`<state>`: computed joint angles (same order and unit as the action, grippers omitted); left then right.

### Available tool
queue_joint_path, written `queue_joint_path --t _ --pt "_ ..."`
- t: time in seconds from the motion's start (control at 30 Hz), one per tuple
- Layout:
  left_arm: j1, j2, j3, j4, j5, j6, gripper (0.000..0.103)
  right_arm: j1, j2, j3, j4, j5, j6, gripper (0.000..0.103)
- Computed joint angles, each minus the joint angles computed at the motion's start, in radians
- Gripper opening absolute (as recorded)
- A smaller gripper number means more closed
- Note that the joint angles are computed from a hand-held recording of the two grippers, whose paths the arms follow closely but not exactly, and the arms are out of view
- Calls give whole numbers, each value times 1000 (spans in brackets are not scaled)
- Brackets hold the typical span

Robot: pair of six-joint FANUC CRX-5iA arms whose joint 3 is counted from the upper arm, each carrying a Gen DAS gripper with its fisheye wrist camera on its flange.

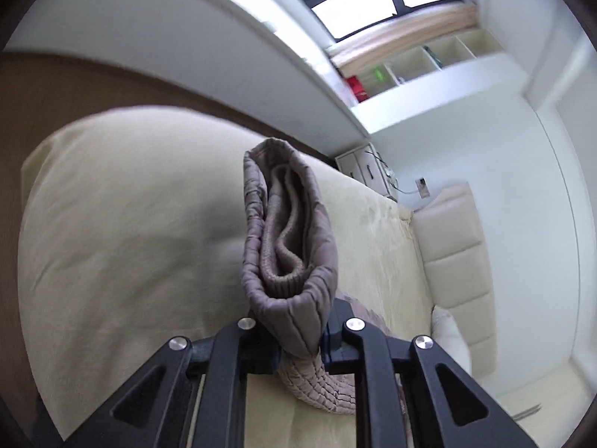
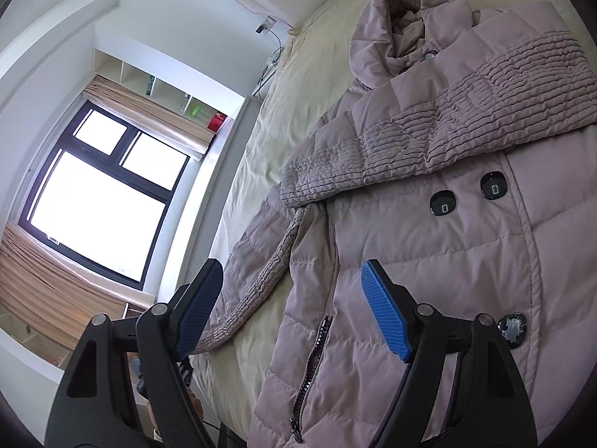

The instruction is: Fold large clothes

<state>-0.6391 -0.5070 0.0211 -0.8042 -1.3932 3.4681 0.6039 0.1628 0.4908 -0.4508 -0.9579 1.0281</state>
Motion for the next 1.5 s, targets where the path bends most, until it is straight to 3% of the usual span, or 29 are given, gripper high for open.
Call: queue_joint_path --t 0.07,0.37,0.5,0.63,0.9,1.0,1.07,1.1,1.17,1.23,1.37,1.5 --pt "-30 87 112 -37 -28 -193 16 -6 6 11 -2 -12 0 77" --pt "84 401 464 183 210 -852 15 -103 -9 12 -99 -18 4 77" --pt "-33 625 698 186 176 -1106 15 -187 -15 1 -195 -39 23 77" --pt "-88 824 863 258 127 -1332 15 -272 -4 -3 -281 -87 51 77" --pt "-166 980 1021 292 33 -1449 16 -408 56 -1 -515 -218 145 77" --pt "-164 1053 1124 328 -15 -1492 19 -410 69 12 -510 -209 151 77" --pt "-132 1111 1214 429 -58 -1513 39 -414 68 12 -488 -195 135 77" --pt "-119 1117 1217 482 -44 -1501 45 -416 64 9 -482 -188 124 77" --pt "-118 1062 1125 512 36 -1459 68 -428 59 5 -474 -190 116 77" --pt "-128 1024 1075 505 69 -1431 75 -432 62 10 -452 -209 113 77" --pt "-101 880 864 549 172 -1330 75 -440 87 37 -475 -262 120 77" --pt "-64 720 668 504 220 -1170 75 -420 126 88 -505 -333 115 76"
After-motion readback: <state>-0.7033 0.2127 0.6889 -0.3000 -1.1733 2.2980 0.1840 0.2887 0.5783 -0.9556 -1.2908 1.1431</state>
